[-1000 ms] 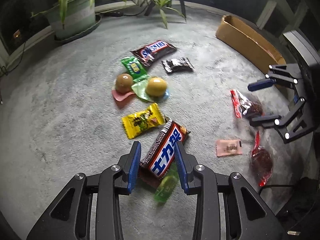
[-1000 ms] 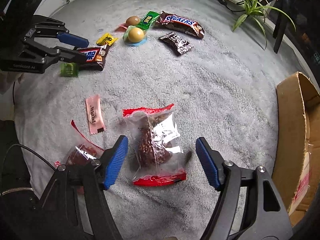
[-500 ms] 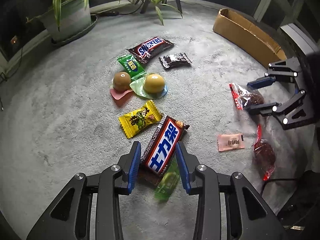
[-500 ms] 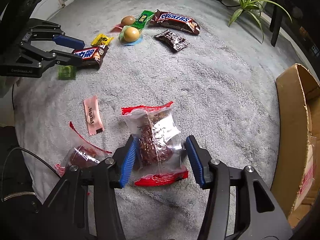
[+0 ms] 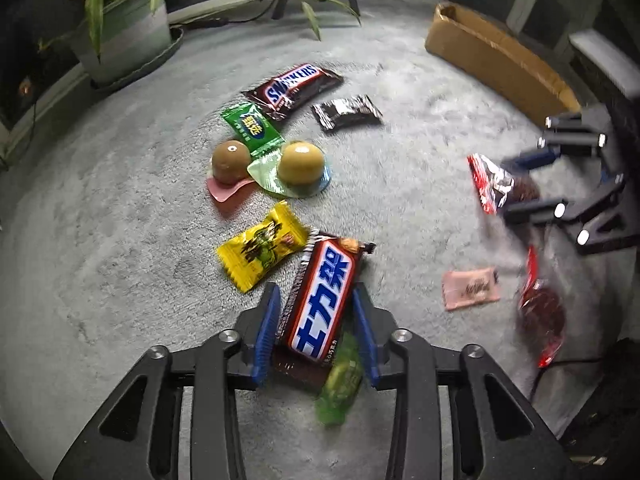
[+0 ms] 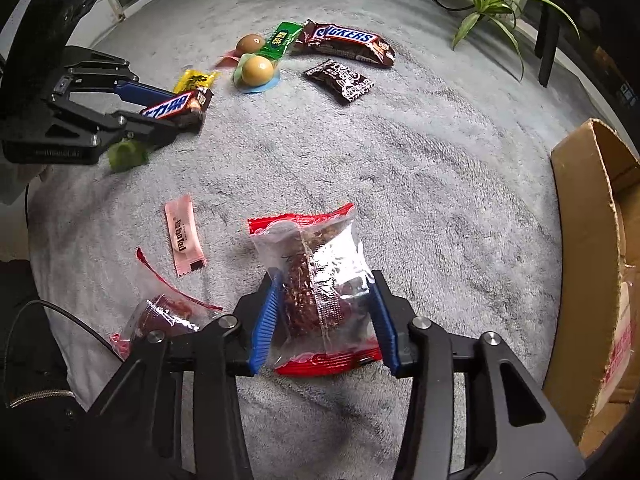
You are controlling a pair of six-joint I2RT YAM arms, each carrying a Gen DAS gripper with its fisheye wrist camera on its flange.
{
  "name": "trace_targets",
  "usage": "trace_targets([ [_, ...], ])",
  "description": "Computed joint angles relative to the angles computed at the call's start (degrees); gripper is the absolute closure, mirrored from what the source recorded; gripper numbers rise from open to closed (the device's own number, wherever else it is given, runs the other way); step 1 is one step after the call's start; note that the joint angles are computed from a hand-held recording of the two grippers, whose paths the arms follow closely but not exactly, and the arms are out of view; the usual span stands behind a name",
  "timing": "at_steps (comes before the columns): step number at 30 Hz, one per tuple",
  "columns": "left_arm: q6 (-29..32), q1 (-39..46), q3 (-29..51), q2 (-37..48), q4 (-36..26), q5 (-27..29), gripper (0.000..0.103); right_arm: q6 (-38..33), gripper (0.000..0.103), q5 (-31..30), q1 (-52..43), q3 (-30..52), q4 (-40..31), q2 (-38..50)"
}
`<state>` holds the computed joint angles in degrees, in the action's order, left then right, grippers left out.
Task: Organize snacks
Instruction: 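Grasp the red-sealed meat bag with the right tool while the left grasps the blue-white chocolate bar, then carry both snacks to the box and open both tools to drop them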
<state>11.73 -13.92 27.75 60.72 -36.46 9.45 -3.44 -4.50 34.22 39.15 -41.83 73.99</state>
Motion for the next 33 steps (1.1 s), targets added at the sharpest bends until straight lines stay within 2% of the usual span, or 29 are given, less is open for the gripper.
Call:
trace_targets([
  [2, -0.05, 1.49, 0.1, -0.07, -0.07, 1.69, 0.075, 0.13, 0.061, -0.31, -0.52, -0.3, 0.15, -0.53],
  [10, -1.38, 3.83, 1.28, -3.28, -2.55, 5.5, 0.076, -0.41, 0.062, -2.11, -3.34, -0.99, -1.09, -4.42],
  [19, -4.32, 3.41, 5.29, -6.82, -6.09, 9.12, 0.076, -0.46, 0.062, -3.85, -9.88, 1.07, -7.02, -13.87],
  [27, -12.34, -5.35, 11.77, -3.57, -1.24, 8.86, 0.076, -6.34, 0.062, -7.36, -25.77, 6.61, -12.67, -19.51],
  [33, -17.99, -14.25, 16.46, 2.36, 5.12, 7.6, 0.076, -15.14, 0.062, -10.86, -43.21, 10.73, -15.89, -19.36],
])
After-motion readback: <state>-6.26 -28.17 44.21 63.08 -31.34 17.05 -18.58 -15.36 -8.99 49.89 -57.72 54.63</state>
